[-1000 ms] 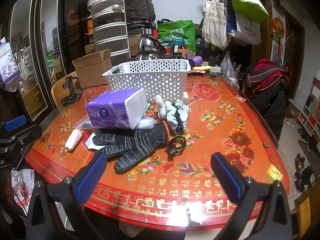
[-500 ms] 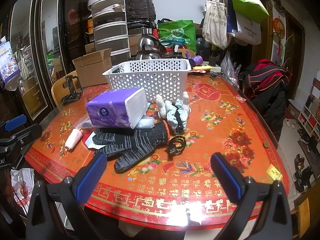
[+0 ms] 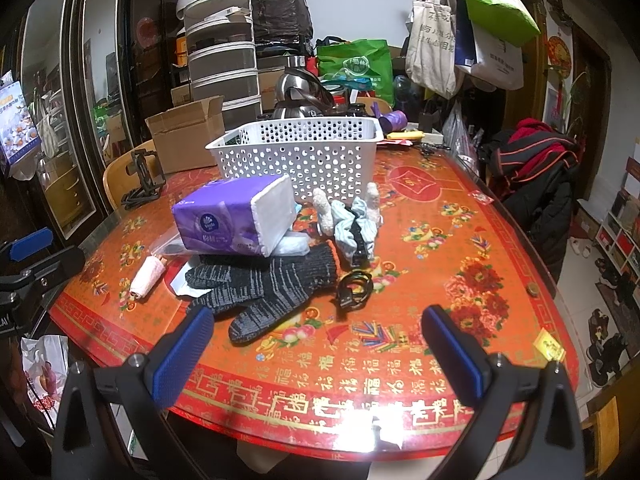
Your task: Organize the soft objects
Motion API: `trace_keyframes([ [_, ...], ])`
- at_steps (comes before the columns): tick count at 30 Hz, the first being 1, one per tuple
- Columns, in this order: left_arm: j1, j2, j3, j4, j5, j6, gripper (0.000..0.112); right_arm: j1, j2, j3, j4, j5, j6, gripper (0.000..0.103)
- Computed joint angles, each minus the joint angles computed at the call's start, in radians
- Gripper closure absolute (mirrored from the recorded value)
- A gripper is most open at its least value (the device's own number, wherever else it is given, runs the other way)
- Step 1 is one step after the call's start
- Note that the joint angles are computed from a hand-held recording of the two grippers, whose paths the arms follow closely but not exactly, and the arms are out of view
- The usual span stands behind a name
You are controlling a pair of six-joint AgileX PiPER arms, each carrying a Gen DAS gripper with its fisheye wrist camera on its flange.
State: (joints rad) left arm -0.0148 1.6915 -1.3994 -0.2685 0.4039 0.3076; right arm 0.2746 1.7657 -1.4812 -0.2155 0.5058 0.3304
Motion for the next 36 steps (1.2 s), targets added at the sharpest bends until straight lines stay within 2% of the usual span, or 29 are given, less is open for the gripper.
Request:
trace_keyframes([
  [9,-0.003,0.021,-0.007,0.026,-0.006,-0.030,0.009,0.002,0.015,-0.006,-0.014,-0.009,0.013,0.000],
  [13,0.014,0.038,-0.014,-0.057,-0.004,0.051,0.009,-0.002,0.027,-0.005,0.011,-0.027,-0.017,0.000],
  [14,0.020,0.046,-0.020,-0.075,-0.002,0.073,0.009,-0.013,0.025,0.007,0.056,-0.054,-0.060,0.000],
  [17,0.027,0.080,-0.024,-0.045,-0.055,0.051,0.009,-0.057,0.021,0.095,0.251,-0.250,-0.244,0.000],
  [19,0.046,0.139,-0.069,-0.085,-0.036,0.086,0.009,-0.070,0.046,0.109,0.201,-0.298,-0.190,0.000],
  [21,0.073,0.250,-0.191,-0.132,0.073,0.132,0.009,-0.086,0.123,0.037,0.167,-0.214,-0.180,0.000],
  [22,0.081,0.325,-0.285,-0.096,0.164,0.100,0.009,-0.091,0.164,-0.007,0.151,-0.163,-0.170,0.000],
  [24,0.071,0.434,-0.418,0.062,0.268,-0.024,0.009,-0.090,0.232,-0.070,0.038,-0.112,-0.068,0.000],
  [26,0.072,0.491,-0.478,0.106,0.299,-0.044,0.009,-0.088,0.298,-0.154,-0.008,-0.035,-0.027,0.001],
  [30,0.104,0.538,-0.518,0.048,0.284,-0.002,0.009,-0.104,0.362,-0.242,0.088,-0.001,-0.115,0.006],
  [33,0.112,0.599,-0.617,0.048,0.351,-0.001,0.009,-0.105,0.414,-0.331,0.113,0.050,-0.148,0.009],
  [36,0.118,0.631,-0.661,0.041,0.367,0.014,0.011,-0.104,0.449,-0.407,0.168,0.105,-0.199,0.014],
])
